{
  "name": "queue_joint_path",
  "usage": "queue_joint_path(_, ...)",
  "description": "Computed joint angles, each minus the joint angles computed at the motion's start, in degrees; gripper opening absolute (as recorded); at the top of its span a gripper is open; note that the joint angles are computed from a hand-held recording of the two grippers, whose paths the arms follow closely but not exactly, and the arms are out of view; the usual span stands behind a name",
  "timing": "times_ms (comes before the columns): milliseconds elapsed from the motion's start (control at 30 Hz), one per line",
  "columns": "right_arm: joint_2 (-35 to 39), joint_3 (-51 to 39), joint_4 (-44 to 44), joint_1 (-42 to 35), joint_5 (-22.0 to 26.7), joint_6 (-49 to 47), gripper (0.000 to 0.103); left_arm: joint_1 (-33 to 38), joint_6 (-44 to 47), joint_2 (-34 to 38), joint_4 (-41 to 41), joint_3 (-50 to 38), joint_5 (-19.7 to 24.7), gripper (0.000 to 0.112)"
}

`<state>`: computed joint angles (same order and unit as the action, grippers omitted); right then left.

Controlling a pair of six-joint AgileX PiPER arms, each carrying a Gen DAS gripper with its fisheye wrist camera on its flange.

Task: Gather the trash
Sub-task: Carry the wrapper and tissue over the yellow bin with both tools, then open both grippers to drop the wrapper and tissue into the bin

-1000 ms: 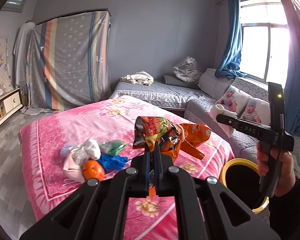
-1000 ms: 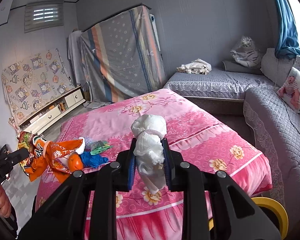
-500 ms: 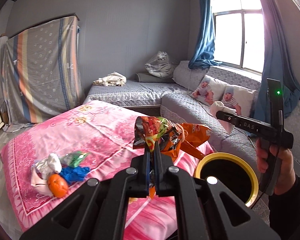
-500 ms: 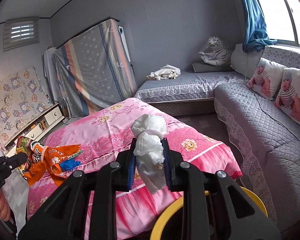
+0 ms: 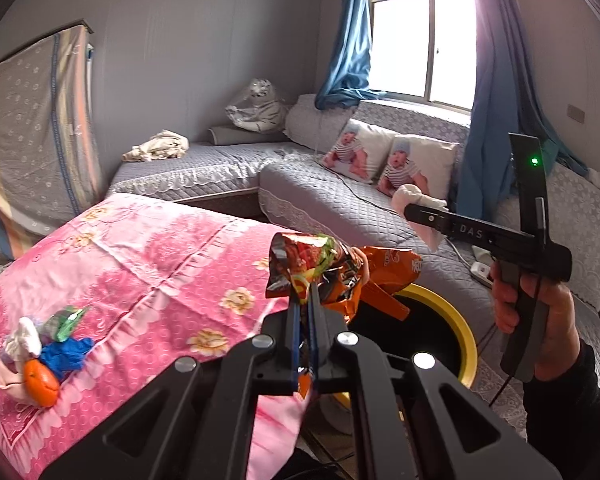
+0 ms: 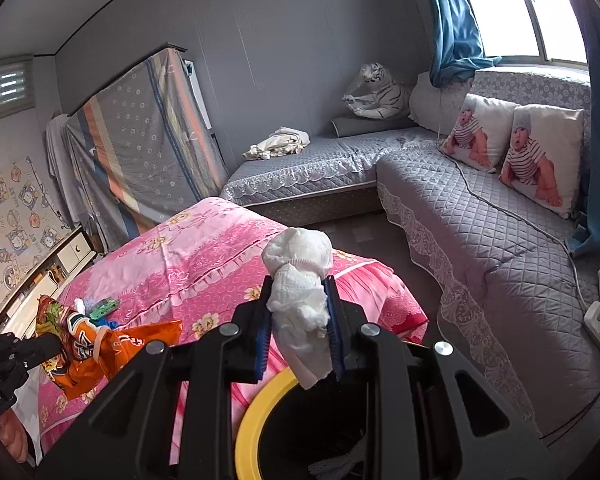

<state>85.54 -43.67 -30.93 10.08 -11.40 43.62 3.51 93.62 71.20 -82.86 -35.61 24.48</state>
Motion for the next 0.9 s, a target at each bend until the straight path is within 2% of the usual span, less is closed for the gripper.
queue_joint_path(233, -0.03, 2.33, -4.17, -4.15, -1.96, 4.30, 0.023, -8.14, 3.27, 3.50, -3.76, -0.73, -4.08, 0.003)
queue_joint_path(433, 1.20, 3.22, -8.85, -7.45, -3.32, 8.92, 0.023, -12.58, 8.24, 9.21, -8.32, -2.53, -4.62, 0.003)
queue_joint_path(567, 2.48, 3.66, -8.86, -9.11, -3.82, 9.02, 0.023, -15.54, 11.06, 13.30, -11.11, -3.38, -5.55, 0.003)
queue_joint_path(700, 4.25, 4.17, -10.19, -10.33, -4.83, 10.51, 0.023, -17.64, 11.29, 17.46, -11.66, -4.87, -5.98, 0.003)
queue_joint_path(900, 7.22, 4.78, -12.85, -11.87, -6.49, 13.66, 0.023, -19.64, 7.10, 23.58, -7.76, -8.25, -5.87, 0.003)
